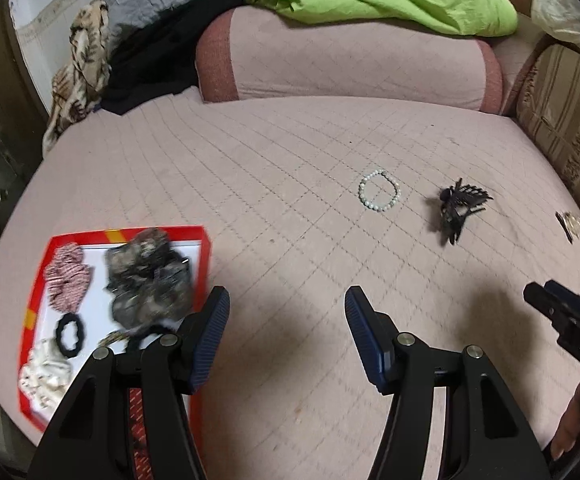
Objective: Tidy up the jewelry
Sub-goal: 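Grasp the pale bead bracelet with the left tool while the right tool grasps the black hair comb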
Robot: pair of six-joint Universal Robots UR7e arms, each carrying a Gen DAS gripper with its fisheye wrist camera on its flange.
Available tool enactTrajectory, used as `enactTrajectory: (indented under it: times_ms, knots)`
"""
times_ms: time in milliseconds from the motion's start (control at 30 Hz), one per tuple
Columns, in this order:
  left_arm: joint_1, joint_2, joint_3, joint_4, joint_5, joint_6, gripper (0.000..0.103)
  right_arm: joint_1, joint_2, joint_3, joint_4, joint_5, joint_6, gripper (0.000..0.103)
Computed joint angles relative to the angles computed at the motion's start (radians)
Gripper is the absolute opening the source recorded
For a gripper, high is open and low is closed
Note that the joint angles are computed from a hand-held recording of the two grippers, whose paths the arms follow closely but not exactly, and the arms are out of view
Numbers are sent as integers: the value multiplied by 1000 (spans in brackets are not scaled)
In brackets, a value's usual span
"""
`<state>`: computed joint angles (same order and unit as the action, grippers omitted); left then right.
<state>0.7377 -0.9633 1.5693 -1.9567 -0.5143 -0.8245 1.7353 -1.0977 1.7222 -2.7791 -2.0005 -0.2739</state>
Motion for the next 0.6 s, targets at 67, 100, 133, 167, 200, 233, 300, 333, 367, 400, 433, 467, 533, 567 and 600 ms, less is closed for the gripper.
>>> enactTrajectory:
  times_ms: [67, 100, 133, 167, 200, 233, 300, 333, 367, 400, 433, 467, 533, 567, 600]
  knots:
    - [19, 34, -29, -56, 5, 59, 59, -6, 20, -26, 12, 9, 8, 64]
    - [23, 44, -36, -70, 11, 77, 59, -8, 32, -40, 14, 12, 9, 64]
    - [30, 66, -57, -90, 27, 109, 59, -8, 40, -49, 14, 11, 10, 64]
    - [33, 77, -69, -103, 33, 128, 59, -7, 51, -60, 12, 9, 8, 64]
    - [38, 94, -87, -120, 41, 157, 59, -6, 62, -73, 12, 11, 5, 64]
    - [44, 115, -114, -133, 49, 189, 59, -4, 73, -87, 15, 16, 1, 64]
    - [54, 149, -160, -155, 60, 244, 59, 0, 100, -118, 18, 26, -8, 64]
    - [60, 171, -188, -173, 67, 279, 59, 1, 113, -132, 19, 31, -14, 64]
    - [66, 193, -216, -188, 74, 310, 59, 2, 125, -146, 22, 36, -19, 64]
    - [72, 212, -240, -197, 77, 335, 59, 3, 138, -160, 24, 38, -24, 64]
    - [76, 224, -258, -198, 77, 349, 59, 3, 151, -175, 28, 39, -27, 64]
    - [83, 243, -286, -195, 73, 370, 59, 2, 158, -185, 32, 40, -30, 64]
    - [100, 281, -349, -173, 56, 404, 59, -1, 177, -206, 40, 47, -35, 65]
    - [108, 296, -372, -166, 54, 410, 59, -5, 187, -219, 48, 52, -33, 65]
    - [115, 311, -394, -163, 52, 413, 59, -8, 191, -225, 53, 56, -30, 65]
